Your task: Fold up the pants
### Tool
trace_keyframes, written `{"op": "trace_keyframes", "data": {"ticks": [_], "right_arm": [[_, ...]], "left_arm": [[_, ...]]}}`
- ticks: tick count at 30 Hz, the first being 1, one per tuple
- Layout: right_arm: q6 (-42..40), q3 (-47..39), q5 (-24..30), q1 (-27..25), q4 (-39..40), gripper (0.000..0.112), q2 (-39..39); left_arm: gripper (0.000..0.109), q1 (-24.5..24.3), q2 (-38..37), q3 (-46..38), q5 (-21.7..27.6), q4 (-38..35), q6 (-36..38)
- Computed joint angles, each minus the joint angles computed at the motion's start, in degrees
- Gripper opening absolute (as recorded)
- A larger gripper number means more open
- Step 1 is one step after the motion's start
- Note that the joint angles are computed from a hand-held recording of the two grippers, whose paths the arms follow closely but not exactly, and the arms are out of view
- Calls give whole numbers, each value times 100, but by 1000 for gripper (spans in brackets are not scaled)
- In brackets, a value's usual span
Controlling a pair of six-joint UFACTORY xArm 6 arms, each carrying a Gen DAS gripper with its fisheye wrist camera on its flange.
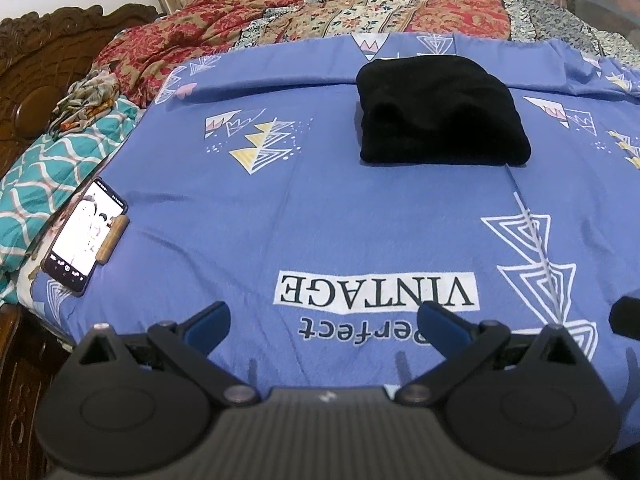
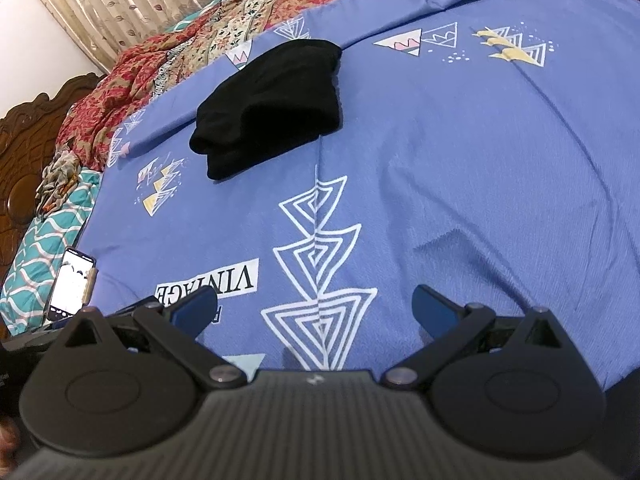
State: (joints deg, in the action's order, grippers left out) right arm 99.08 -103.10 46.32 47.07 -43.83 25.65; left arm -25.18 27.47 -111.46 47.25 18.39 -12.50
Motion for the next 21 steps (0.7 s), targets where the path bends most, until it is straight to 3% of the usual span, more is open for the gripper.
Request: {"op": "trace_keyframes", "data": {"ticks": [21], "right_arm": [[94, 278, -305, -102, 161, 103, -119]], "left_arm": [[103, -30, 100, -114, 245, 122, -54]]}}
